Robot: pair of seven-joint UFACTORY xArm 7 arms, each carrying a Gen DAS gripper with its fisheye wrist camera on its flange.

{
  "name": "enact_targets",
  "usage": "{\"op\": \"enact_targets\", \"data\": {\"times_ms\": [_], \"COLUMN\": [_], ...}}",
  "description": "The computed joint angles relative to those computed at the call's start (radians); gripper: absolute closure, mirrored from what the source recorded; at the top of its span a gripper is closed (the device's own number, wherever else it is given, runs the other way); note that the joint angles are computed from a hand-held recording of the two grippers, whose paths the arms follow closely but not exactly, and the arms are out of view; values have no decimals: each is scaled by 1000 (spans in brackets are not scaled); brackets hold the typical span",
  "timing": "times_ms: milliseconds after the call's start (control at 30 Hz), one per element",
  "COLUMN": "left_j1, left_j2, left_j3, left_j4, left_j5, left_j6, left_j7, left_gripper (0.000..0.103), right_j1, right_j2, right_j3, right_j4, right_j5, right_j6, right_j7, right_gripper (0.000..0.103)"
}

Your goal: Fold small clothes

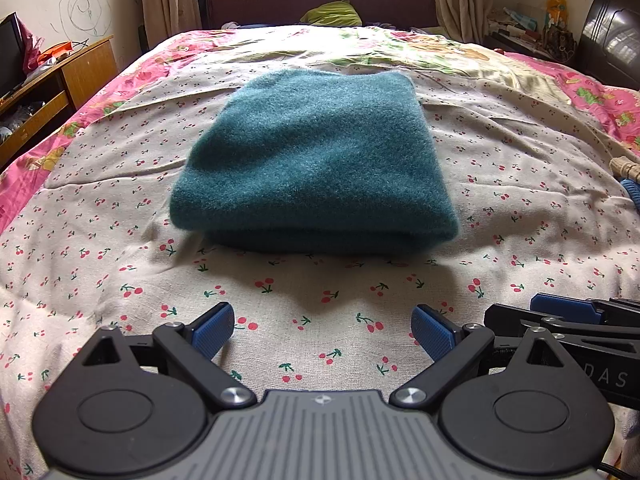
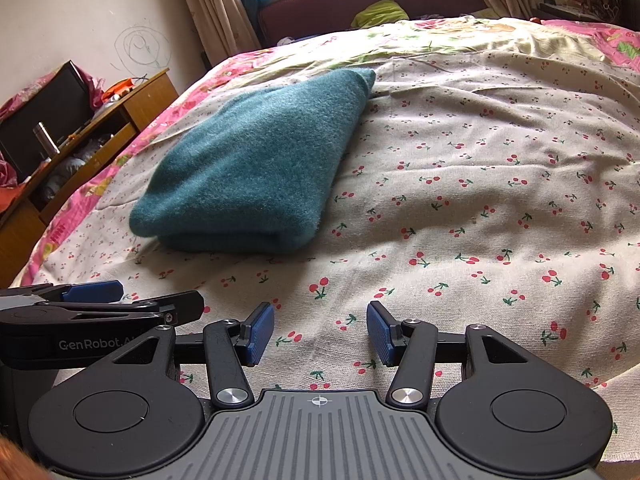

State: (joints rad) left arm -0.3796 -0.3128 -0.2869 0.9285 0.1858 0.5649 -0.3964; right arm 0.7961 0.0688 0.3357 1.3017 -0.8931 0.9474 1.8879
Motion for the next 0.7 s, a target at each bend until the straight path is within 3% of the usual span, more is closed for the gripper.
{"op": "enact_targets", "data": {"times_ms": [700], "left_j1": [-4], "left_j2": [5], "left_j3": [5], "left_j4": [14], "left_j5": [-16], "left_j6": [21], "left_j7": [0], "left_gripper": [0], "right_j1": [5], "right_j2": [4], "right_j3": [-2], "right_j4": [2], "right_j5": [-6], "right_j6": [1], "right_j7": [7], "right_gripper": [50]}}
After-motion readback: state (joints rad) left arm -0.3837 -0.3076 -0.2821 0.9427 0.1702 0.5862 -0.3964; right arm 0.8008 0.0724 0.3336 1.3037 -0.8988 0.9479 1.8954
